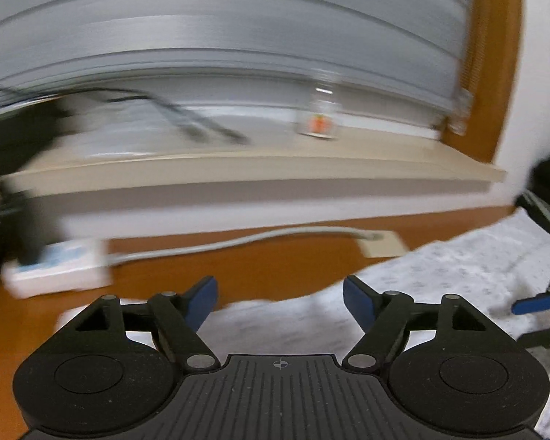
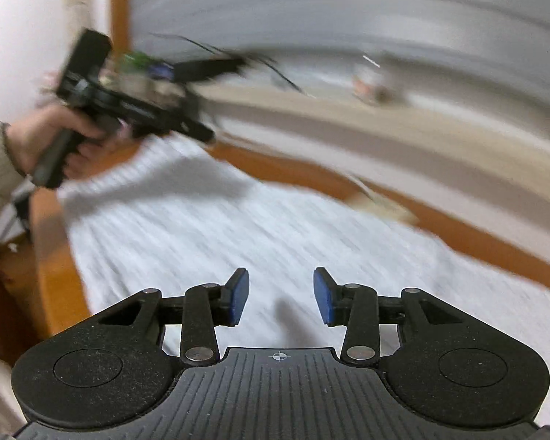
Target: Fold clothes
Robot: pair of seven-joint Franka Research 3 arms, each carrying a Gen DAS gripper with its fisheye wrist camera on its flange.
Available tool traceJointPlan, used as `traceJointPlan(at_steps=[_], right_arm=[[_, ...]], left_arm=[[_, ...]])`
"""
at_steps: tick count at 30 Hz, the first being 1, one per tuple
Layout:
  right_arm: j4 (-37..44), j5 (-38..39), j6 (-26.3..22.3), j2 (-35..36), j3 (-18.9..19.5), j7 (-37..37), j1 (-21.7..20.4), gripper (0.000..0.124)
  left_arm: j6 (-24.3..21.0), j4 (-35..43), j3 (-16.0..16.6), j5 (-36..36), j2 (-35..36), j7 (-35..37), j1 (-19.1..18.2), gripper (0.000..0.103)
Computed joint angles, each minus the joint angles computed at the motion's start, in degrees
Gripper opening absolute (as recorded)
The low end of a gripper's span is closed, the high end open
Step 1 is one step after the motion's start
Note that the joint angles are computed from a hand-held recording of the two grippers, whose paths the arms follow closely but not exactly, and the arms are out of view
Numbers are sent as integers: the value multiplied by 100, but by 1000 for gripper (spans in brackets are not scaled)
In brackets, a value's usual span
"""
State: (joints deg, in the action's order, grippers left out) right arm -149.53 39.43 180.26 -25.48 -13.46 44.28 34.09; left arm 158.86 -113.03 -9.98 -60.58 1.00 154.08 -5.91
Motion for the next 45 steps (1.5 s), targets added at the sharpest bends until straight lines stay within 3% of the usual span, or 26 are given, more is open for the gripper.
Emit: traceJointPlan(at_steps=[3,6,8,10,14,18,22,25,33,38,41,43,45], right_arm=[[-478,-288,-162,-352,391,268,-815,40],[-855,-511,-271,-667,408,371,-1182,40],[-994,-400,-161,-835,-57,202,-802,40],[-1062,-357,-86,-928,-247,168,-627,40],[-1206,-486,172,-1080,-171,261,-600,40],[-1381,-657,325,-1367,-476,330,-189,40],[-1523,-856,142,-1439,-316,466,-389,40],[-1667,-808,265,-1669,-744,447,-47,40],[-1942,-1093,263,-1971,-431,746,-334,40],[-1929,-1132,638,-2026,-630,913,-256,40],[-1683,-1220,823,-1438,-370,1270,-499,35],[-1571,-1328,779,-1103,31,1487,-903,28],[-1683,-1480,879,-1105,137,1557,-1022,28]], left_arm=[[18,226,-230,-74,296,80,-192,79],[63,497,-489,108,648,-24,-336,79],[129,667,-686,207,864,-47,-396,79],[188,758,-859,296,1023,-32,-423,80],[307,739,-1069,769,1182,-200,-443,80],[470,612,-1230,1132,1226,-310,-401,81],[577,568,-1354,1210,1229,-413,-305,82],[627,547,-1398,1314,1231,-515,-268,83],[682,533,-1467,1632,1230,-754,-198,84],[686,535,-1528,1658,1246,-752,-142,85],[678,545,-1547,1657,1258,-744,-121,85],[702,534,-1543,1695,1257,-774,-129,86],[725,525,-1543,1737,1258,-816,-133,87]])
